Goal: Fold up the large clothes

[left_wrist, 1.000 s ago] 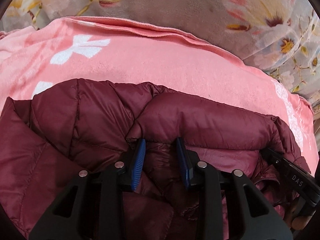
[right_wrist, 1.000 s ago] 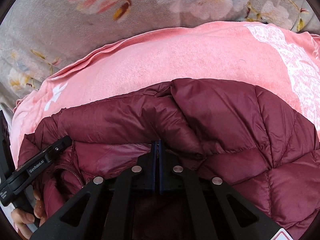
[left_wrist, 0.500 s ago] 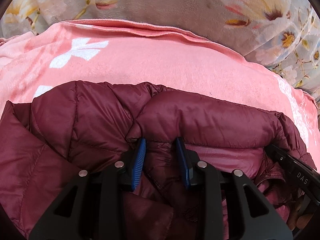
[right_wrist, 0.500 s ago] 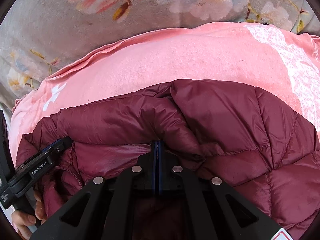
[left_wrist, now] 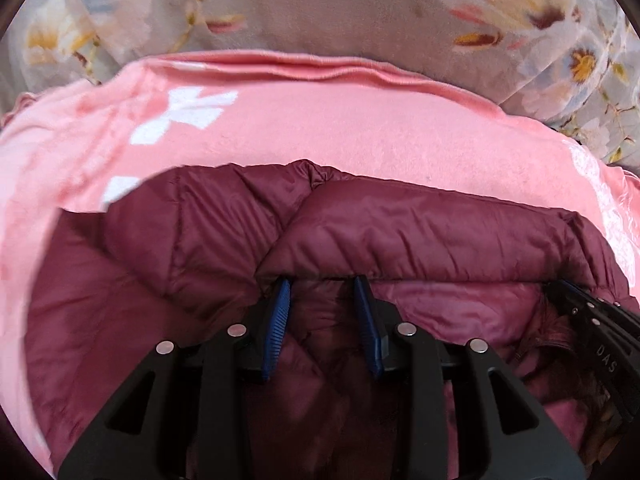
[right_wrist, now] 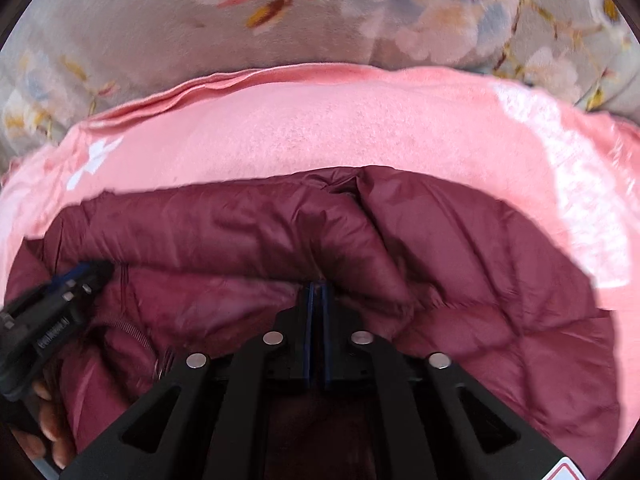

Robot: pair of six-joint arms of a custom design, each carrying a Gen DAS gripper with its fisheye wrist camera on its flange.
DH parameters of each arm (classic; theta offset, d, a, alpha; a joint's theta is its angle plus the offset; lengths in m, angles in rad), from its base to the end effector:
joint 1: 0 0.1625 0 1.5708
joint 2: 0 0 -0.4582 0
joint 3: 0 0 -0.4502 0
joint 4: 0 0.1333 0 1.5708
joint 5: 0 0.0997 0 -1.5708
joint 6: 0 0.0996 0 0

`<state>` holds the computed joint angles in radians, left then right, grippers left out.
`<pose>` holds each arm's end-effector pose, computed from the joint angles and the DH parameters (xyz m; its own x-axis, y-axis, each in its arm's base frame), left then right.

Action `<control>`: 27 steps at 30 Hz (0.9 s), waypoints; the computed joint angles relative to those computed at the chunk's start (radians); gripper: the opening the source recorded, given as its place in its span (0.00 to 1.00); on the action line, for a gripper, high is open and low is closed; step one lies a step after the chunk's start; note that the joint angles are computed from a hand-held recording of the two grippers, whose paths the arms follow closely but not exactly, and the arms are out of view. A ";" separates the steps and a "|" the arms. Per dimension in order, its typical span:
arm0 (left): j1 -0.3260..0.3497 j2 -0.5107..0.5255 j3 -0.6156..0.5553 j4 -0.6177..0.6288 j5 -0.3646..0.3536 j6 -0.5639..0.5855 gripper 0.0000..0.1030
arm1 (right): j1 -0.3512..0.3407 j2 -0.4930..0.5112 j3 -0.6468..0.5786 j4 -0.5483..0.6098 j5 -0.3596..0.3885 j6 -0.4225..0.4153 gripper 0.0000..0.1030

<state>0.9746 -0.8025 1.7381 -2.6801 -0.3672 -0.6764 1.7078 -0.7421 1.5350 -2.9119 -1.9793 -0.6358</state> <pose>-0.2002 -0.6979 0.1116 -0.6485 -0.4571 -0.6087 0.1886 0.6782 -0.7102 0.2003 -0.7662 0.1254 -0.6850 -0.4379 0.5823 -0.6504 0.7276 -0.2180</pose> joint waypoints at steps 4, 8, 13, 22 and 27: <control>-0.070 -0.108 0.129 -0.049 -0.031 -0.031 0.57 | -0.010 -0.190 0.168 0.011 0.084 -0.041 0.37; -0.168 -0.292 0.300 0.104 -0.058 -0.208 0.79 | -0.063 -0.434 0.380 -0.018 0.139 -0.147 0.59; -0.326 -0.588 0.544 0.386 -0.165 -0.568 0.88 | -0.214 -0.760 0.572 0.128 0.230 -0.206 0.69; -0.612 -0.931 0.871 0.693 -0.375 -1.195 0.88 | -0.528 -1.068 0.709 0.465 0.395 -0.109 0.71; -0.681 -0.885 0.907 0.648 -0.359 -1.280 0.79 | -0.574 -1.100 0.767 0.466 0.467 -0.112 0.66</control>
<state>0.2938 -1.6877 2.6449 -2.0319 -0.7266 -1.9562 1.1338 -1.8420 2.3024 -2.4457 -1.5127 -0.7475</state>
